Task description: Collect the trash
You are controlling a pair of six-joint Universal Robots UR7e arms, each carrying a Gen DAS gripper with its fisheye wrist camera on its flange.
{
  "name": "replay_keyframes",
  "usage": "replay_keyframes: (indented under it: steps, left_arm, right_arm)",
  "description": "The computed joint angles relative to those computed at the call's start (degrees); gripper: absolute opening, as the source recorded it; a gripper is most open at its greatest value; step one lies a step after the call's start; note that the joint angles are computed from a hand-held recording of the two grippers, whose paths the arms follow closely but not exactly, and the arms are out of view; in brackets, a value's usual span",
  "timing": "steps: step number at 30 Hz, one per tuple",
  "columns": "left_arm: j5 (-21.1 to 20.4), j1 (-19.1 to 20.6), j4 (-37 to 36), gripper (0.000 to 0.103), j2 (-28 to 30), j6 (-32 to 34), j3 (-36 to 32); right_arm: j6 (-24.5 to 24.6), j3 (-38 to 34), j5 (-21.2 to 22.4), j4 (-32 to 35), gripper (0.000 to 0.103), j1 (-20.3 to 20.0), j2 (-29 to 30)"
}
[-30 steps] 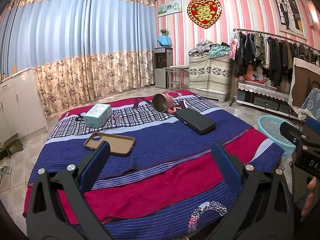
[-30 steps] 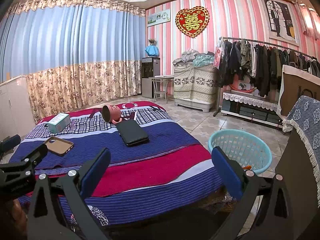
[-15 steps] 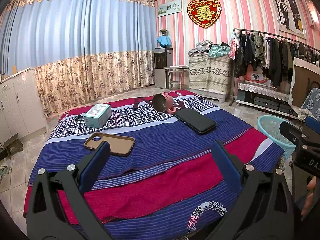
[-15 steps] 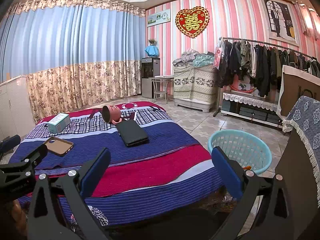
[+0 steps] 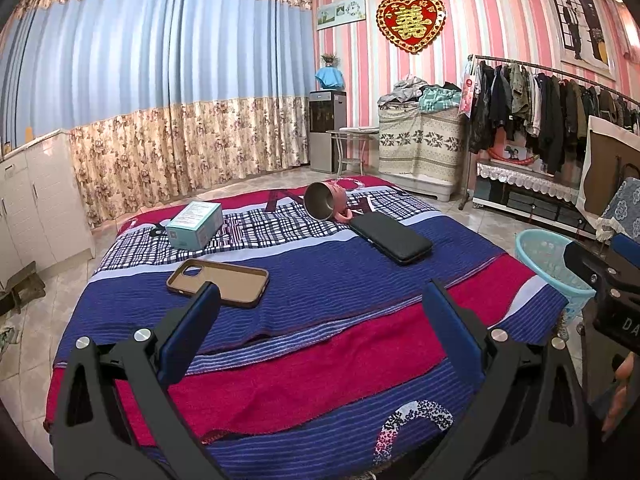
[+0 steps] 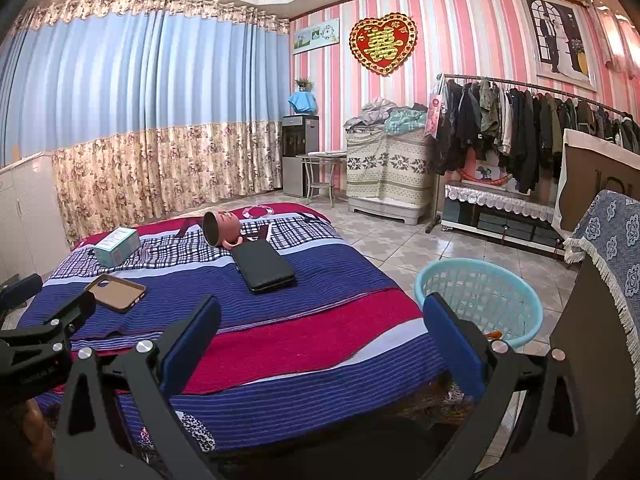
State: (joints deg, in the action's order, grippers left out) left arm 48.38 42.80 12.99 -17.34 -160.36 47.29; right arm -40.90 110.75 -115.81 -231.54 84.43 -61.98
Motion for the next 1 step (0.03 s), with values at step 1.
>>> replay_keyframes:
  steps: [1]
  left_arm:
    - [-0.1, -0.1, -0.3, 0.098, -0.08, 0.08, 0.31]
  right_arm:
    - [0.0, 0.02, 0.08, 0.06, 0.099, -0.08, -0.06]
